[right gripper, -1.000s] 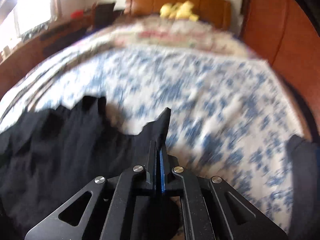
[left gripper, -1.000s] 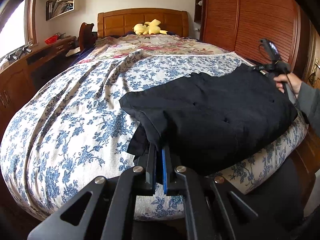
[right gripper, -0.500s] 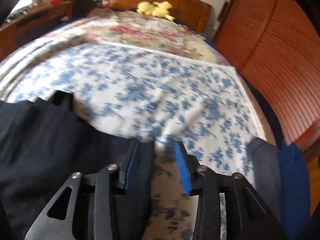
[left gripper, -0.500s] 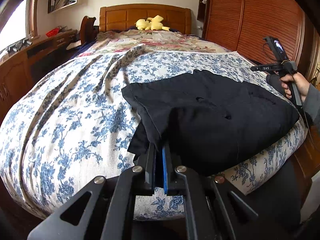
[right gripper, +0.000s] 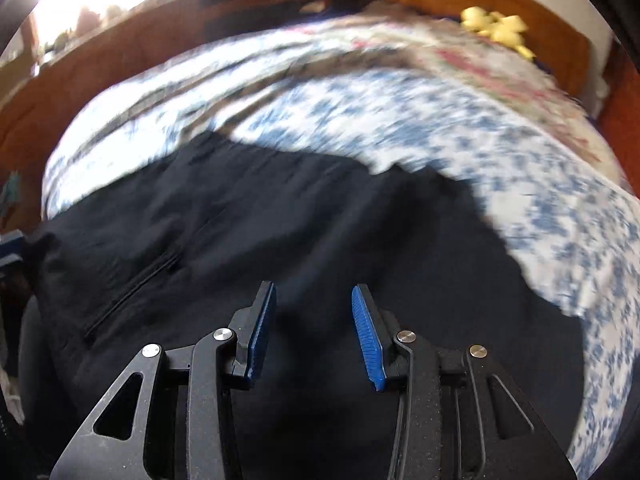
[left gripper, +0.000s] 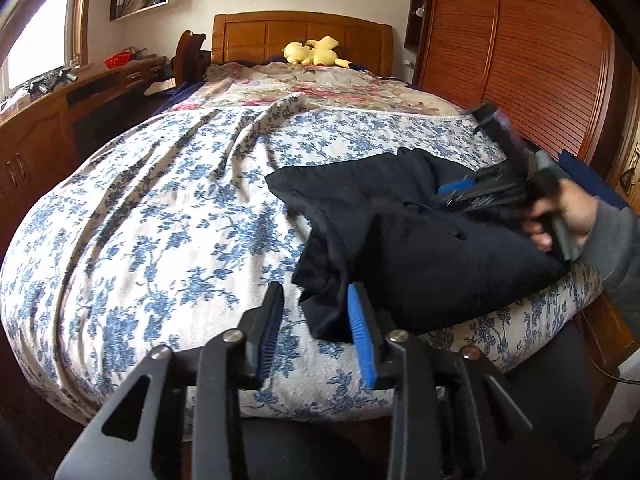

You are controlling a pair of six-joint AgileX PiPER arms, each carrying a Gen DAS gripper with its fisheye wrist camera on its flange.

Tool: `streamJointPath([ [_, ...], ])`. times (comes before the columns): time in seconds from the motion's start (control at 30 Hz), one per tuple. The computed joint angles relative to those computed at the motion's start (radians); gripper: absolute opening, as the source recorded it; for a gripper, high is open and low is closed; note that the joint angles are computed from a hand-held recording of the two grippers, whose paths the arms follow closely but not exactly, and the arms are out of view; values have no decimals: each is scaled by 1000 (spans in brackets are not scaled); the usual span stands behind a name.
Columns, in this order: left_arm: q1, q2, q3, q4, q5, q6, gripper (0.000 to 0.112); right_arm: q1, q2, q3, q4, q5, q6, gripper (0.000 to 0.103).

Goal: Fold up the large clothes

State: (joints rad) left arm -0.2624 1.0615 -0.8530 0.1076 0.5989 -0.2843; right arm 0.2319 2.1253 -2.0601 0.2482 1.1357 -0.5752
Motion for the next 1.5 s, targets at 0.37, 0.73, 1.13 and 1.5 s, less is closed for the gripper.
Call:
streamJointPath([
  [0.37,9,5,-25,-64,-7,57,37,0,-48,129,-31,-148,70,40],
  [0.73,-62,41,-35,-8,-49,-24,37,-369,-543,640,183,-159,-308,40],
  [1.13,-114,70,-67,94,-26,-132,37,-552,-595,838,258,-212,-435,40],
  [1.5,-52,62,-9,44,-50,-99,37,-439,-718,854,294,-229,-398,40],
])
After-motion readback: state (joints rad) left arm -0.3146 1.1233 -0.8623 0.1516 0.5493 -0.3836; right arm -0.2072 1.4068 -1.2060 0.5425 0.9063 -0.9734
